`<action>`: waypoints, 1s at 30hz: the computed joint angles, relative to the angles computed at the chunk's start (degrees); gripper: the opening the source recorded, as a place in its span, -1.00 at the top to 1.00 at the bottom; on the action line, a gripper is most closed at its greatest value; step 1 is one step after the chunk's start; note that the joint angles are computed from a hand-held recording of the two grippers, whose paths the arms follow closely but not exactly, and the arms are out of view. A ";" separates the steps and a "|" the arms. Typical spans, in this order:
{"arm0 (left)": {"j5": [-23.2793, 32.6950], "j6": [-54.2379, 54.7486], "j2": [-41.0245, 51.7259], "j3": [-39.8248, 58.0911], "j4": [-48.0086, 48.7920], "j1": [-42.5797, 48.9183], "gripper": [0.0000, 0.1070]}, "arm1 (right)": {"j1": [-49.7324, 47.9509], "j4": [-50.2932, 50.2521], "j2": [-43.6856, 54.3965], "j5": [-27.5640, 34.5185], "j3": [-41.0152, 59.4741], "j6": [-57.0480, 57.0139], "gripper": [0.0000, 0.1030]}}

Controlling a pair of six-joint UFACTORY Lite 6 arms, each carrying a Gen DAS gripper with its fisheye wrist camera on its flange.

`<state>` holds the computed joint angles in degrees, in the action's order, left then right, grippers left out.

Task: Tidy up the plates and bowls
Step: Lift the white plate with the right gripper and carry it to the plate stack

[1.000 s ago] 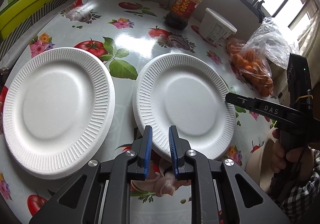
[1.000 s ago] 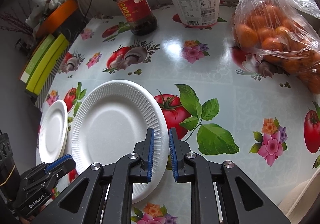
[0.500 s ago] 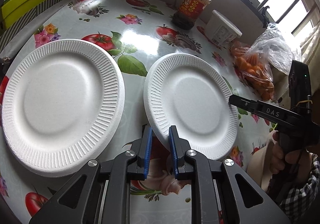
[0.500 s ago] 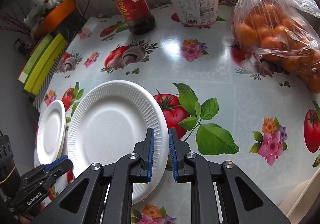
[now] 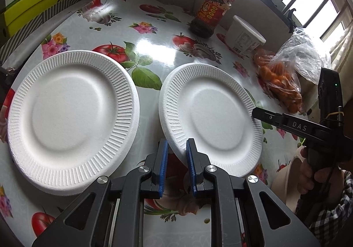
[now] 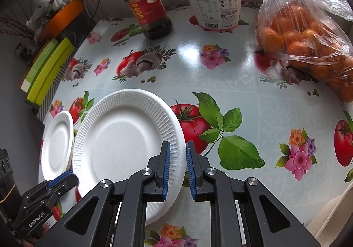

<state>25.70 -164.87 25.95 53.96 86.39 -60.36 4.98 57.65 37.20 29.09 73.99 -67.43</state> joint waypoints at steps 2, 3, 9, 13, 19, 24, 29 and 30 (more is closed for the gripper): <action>0.61 0.24 -0.88 -0.53 -0.62 -0.35 0.67 | 0.20 0.24 -0.79 0.05 -0.54 -0.02 0.71; 0.99 0.79 -1.33 -0.76 -1.19 -0.56 0.67 | 0.35 0.40 -1.28 -0.10 -0.92 -0.16 0.71; 2.69 0.69 -4.23 -3.17 -2.15 -1.78 0.67 | 1.04 1.38 -4.59 -0.13 -3.53 -0.85 0.71; 4.50 1.98 -6.39 -4.72 -4.27 -3.30 0.67 | 1.87 2.36 -7.28 -0.48 -5.90 -1.48 0.71; 7.15 2.58 -10.26 -7.77 -7.17 -5.73 0.67 | 3.79 3.80 -11.79 -1.21 -9.74 -2.14 0.71; 10.02 2.78 -14.02 -10.72 -9.80 -8.22 0.67 | 5.86 4.87 -15.49 -1.73 -12.73 -2.20 0.71; 12.51 3.49 -17.96 -14.18 -12.96 -10.44 0.67 | 8.84 5.95 -17.71 -2.72 -14.83 -1.69 0.71; 12.88 4.32 -18.87 -14.86 -13.94 -10.72 0.67 | 9.49 6.15 -18.03 -2.88 -15.16 -1.51 0.71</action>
<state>38.59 -160.55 7.08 39.09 72.45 -71.08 14.48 63.80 19.17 26.21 58.84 -68.94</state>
